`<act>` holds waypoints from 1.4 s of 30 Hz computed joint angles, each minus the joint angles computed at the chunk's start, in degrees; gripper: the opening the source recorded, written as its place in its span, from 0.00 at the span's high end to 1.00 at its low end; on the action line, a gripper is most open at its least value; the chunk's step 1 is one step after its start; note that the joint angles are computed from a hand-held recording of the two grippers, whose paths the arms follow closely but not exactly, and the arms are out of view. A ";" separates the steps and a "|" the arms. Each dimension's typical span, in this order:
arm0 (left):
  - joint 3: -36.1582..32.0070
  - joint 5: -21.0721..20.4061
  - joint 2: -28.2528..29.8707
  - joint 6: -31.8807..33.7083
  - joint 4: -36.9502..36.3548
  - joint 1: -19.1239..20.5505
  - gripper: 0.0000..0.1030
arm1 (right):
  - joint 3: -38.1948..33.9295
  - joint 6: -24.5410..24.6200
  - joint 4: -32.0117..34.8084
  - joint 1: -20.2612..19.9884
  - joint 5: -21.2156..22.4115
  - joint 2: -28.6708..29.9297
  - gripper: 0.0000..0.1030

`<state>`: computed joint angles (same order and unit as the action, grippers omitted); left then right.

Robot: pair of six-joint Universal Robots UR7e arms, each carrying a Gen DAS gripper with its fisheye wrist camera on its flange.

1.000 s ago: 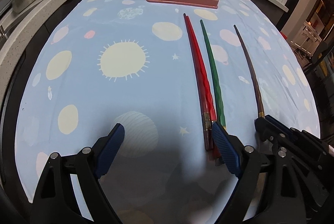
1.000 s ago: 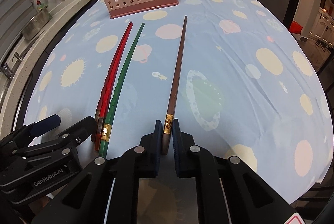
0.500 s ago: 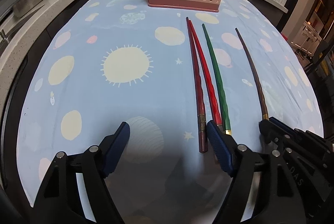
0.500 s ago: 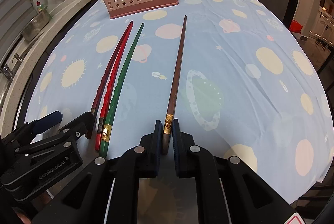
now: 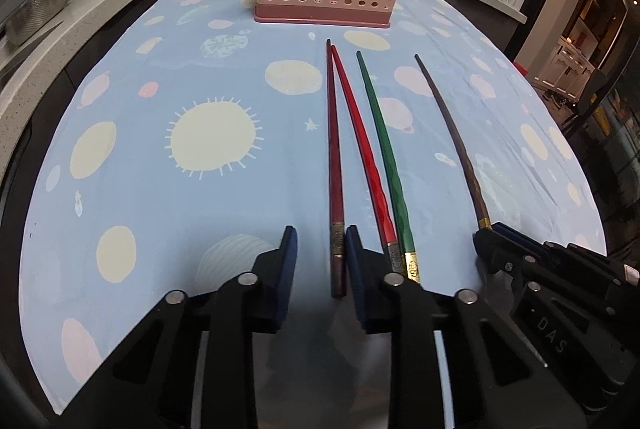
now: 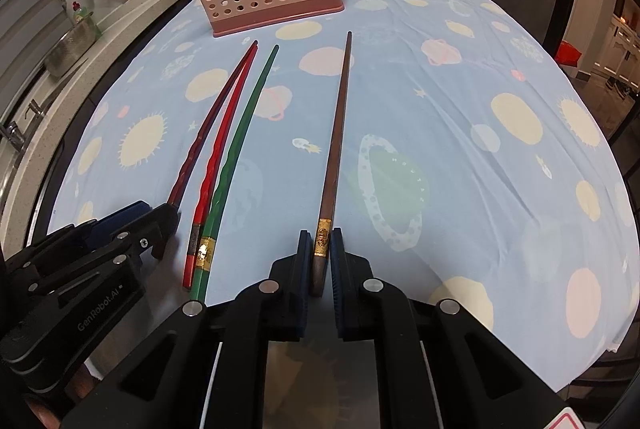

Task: Organize utensils
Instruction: 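Grasp a dark red chopstick with the left tool while the right tool holds the brown one, then lift both chopsticks and carry them up over the pink holder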

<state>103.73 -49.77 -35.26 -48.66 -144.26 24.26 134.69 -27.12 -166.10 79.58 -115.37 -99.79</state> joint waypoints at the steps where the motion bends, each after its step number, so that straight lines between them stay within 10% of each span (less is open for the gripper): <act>1: 0.26 -0.67 -0.11 0.44 -1.00 0.12 0.86 | 0.03 0.02 0.08 0.01 0.00 -0.08 0.92; 10: 2.59 -4.57 -2.48 -0.96 -4.93 0.60 0.93 | 0.58 0.43 1.21 0.55 0.78 -2.46 0.93; 25: 2.50 0.55 -11.08 -4.37 -0.26 -2.98 0.93 | -5.10 4.50 4.81 6.52 3.00 -8.19 0.93; 42: -9.77 9.03 -8.32 10.44 -3.40 -1.16 0.93 | -19.10 3.91 1.21 12.65 5.45 0.17 0.93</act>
